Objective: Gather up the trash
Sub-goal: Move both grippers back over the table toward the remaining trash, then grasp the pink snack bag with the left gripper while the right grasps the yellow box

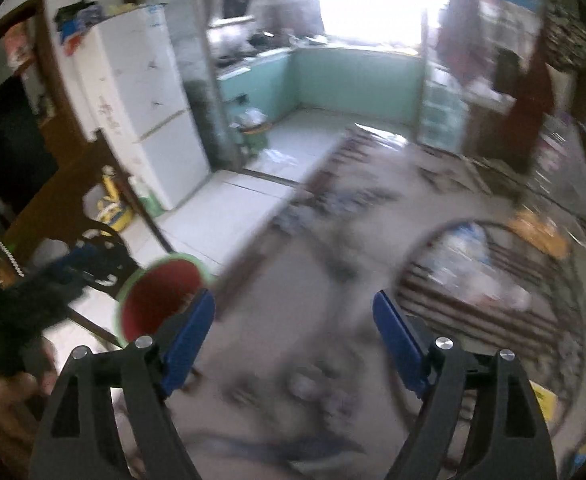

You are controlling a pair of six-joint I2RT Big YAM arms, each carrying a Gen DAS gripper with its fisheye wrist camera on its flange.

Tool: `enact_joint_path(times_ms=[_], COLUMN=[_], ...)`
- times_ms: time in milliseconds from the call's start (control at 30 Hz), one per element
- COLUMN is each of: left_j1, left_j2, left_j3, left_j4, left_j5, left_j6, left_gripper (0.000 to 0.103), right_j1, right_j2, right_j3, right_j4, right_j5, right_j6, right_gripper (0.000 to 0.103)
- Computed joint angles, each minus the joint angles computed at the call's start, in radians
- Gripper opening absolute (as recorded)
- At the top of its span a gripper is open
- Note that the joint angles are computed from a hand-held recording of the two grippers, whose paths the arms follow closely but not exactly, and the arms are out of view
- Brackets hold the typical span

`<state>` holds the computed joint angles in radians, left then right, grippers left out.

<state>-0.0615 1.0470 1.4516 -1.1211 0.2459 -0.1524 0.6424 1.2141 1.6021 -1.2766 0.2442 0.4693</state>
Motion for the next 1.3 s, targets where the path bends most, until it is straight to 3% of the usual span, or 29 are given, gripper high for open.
enact_joint_path(times_ms=[100, 200, 367, 467, 600, 700, 833, 967, 1000, 1133, 1300], left_j1=[-0.122, -0.257, -0.502, -0.628, -0.732, -0.779, -0.837, -0.87, -0.873, -0.869, -0.848], left_j2=[-0.01, -0.019, -0.009, 0.019, 0.06, 0.095, 0.154, 0.195, 0.202, 0.213, 0.171], left_j3=[-0.005, -0.02, -0.053, -0.051, -0.036, -0.03, -0.007, 0.002, 0.001, -0.001, -0.015], left_j4=[-0.011, -0.008, 0.008, -0.004, -0.018, -0.017, -0.036, -0.057, -0.063, -0.078, -0.043], left_j5=[-0.046, -0.094, -0.142, -0.154, -0.164, -0.155, -0.171, -0.202, -0.219, -0.294, -0.391], left_j6=[-0.054, -0.13, -0.242, -0.256, -0.279, -0.302, -0.29, -0.262, -0.261, -0.289, -0.299], left_gripper=[0.089, 0.089, 0.089, 0.089, 0.091, 0.091, 0.091, 0.091, 0.091, 0.091, 0.091], right_j1=[-0.109, -0.258, -0.503, -0.646, -0.746, -0.758, -0.741, -0.732, -0.724, -0.727, -0.726], right_j2=[-0.087, -0.158, -0.202, -0.182, -0.131, -0.098, -0.061, -0.06, -0.072, -0.12, -0.203], right_j3=[-0.089, -0.162, -0.247, -0.277, -0.312, -0.329, -0.342, -0.353, -0.358, -0.355, -0.327], right_j4=[-0.047, -0.096, -0.143, -0.19, -0.264, -0.263, -0.251, -0.219, -0.194, -0.123, -0.031], right_j5=[-0.06, -0.112, -0.256, -0.383, -0.478, -0.503, -0.495, -0.534, -0.518, -0.543, -0.547], right_j6=[-0.034, -0.138, -0.418, -0.642, -0.867, -0.93, -0.962, -0.952, -0.927, -0.825, -0.675], right_gripper=[0.078, 0.079, 0.078, 0.078, 0.078, 0.078, 0.074, 0.042, 0.038, 0.037, 0.037])
